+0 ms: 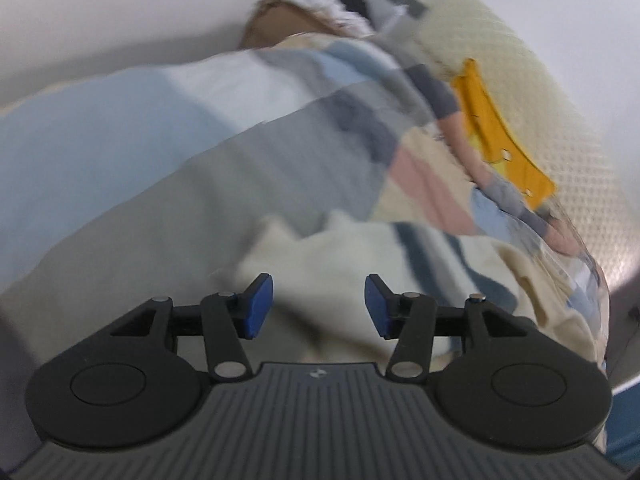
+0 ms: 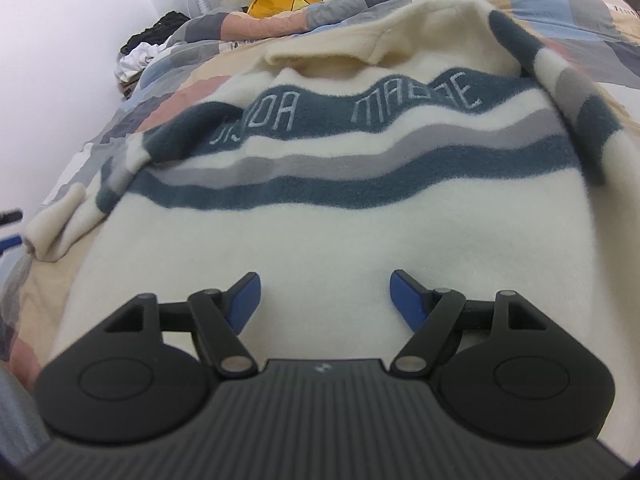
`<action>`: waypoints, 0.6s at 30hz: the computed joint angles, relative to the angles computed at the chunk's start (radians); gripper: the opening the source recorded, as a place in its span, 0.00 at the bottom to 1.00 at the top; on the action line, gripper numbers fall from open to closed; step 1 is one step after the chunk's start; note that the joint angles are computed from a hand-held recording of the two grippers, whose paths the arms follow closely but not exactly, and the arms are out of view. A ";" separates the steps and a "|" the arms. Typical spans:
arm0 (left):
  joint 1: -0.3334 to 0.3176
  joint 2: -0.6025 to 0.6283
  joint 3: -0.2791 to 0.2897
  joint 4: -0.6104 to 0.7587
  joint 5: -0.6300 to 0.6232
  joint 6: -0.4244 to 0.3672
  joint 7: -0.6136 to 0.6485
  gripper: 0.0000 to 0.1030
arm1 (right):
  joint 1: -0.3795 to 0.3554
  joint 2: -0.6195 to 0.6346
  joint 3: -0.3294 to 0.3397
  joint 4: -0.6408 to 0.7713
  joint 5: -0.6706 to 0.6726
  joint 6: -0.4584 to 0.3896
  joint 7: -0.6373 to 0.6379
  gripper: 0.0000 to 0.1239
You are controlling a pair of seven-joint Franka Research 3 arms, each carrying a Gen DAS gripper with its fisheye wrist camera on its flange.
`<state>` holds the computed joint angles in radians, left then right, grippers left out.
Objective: Fold large clothes
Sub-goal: 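Pinch the sweatshirt hem with the left gripper and smooth it flat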
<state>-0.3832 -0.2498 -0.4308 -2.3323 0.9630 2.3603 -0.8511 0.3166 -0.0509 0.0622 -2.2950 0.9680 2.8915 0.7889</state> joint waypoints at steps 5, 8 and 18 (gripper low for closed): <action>0.042 -0.035 -0.010 -0.093 0.106 0.142 -0.310 0.55 | 0.001 -0.004 -0.001 -0.004 0.004 0.002 -0.002 0.58; 0.080 -0.013 -0.034 -0.093 0.254 0.169 -0.556 0.56 | 0.002 -0.007 -0.002 -0.007 0.014 0.002 -0.013 0.58; 0.030 0.045 0.016 -0.054 0.276 -0.012 -0.692 0.12 | 0.007 -0.004 0.001 -0.015 -0.007 0.023 -0.010 0.58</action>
<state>-0.3533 -0.2050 -0.4145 -2.3861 1.2389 2.3486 -1.5432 0.3232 -0.0553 0.0629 -2.3095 0.9608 2.9140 0.7794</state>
